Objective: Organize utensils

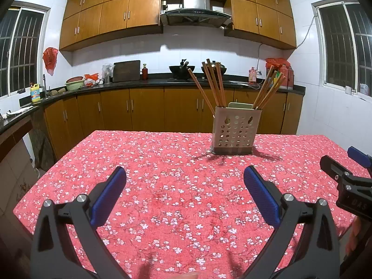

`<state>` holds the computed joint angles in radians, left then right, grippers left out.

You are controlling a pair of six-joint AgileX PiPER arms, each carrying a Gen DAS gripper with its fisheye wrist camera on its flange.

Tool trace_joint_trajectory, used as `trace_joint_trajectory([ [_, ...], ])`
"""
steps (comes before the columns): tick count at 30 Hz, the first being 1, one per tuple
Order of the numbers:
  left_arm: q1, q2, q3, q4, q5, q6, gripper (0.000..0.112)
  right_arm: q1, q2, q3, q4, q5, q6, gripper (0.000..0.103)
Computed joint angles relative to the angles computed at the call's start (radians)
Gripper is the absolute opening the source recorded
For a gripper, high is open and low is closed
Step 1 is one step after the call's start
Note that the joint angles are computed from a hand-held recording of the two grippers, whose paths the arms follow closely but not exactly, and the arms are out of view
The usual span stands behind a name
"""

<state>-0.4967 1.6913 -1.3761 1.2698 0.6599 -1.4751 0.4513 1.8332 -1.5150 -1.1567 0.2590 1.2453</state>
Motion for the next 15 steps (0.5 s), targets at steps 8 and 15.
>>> trace_joint_trajectory([
  [8, -0.001, 0.001, -0.001, -0.001, 0.001, 0.000, 0.099, 0.000, -0.001, 0.001, 0.005, 0.001, -0.005, 0.101],
  [15, -0.001, 0.002, -0.002, -0.005, -0.001, 0.003, 0.099, 0.000, -0.001, 0.001, 0.006, 0.000, -0.005, 0.101],
])
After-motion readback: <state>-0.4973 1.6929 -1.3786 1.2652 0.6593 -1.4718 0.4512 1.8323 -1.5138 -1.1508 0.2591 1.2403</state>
